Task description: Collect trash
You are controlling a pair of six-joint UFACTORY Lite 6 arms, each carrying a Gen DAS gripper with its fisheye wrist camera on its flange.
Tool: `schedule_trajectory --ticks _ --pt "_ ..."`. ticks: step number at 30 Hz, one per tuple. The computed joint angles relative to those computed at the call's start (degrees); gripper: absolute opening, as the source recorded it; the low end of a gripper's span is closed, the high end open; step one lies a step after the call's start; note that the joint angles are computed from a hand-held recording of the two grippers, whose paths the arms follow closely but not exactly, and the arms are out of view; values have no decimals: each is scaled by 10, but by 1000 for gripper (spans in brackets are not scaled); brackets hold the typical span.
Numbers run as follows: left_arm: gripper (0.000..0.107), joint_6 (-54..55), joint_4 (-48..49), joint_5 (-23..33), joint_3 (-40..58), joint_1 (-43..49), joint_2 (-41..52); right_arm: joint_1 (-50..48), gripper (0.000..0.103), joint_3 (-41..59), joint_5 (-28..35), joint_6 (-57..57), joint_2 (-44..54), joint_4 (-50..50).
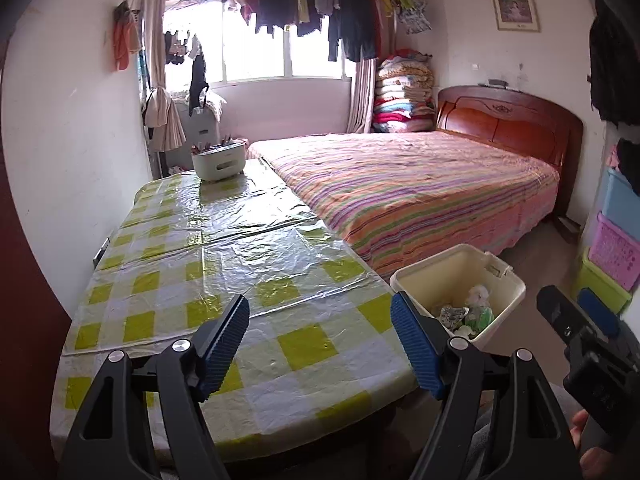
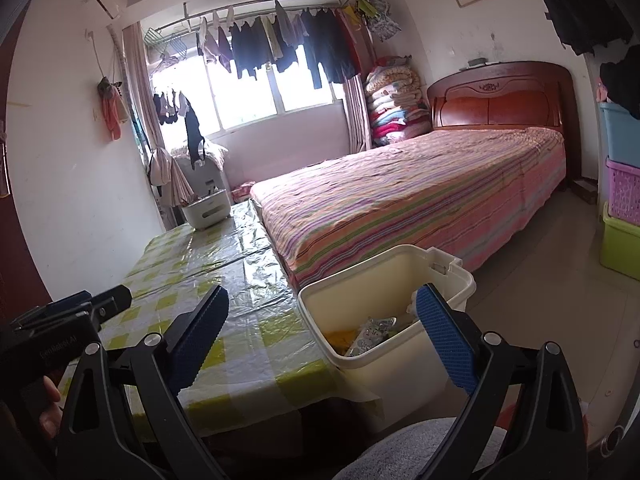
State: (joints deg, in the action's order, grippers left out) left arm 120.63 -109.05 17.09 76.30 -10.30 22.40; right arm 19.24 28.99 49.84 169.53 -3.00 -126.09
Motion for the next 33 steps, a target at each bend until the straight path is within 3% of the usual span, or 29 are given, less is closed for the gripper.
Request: schedule_trajectory --ticks 10,33 --pt "71 45 -47 17 -28 16 -20 9 93 -14 11 3 3 -2" --pt "71 44 -32 17 -34 17 -19 22 93 -6 22 3 19 10"
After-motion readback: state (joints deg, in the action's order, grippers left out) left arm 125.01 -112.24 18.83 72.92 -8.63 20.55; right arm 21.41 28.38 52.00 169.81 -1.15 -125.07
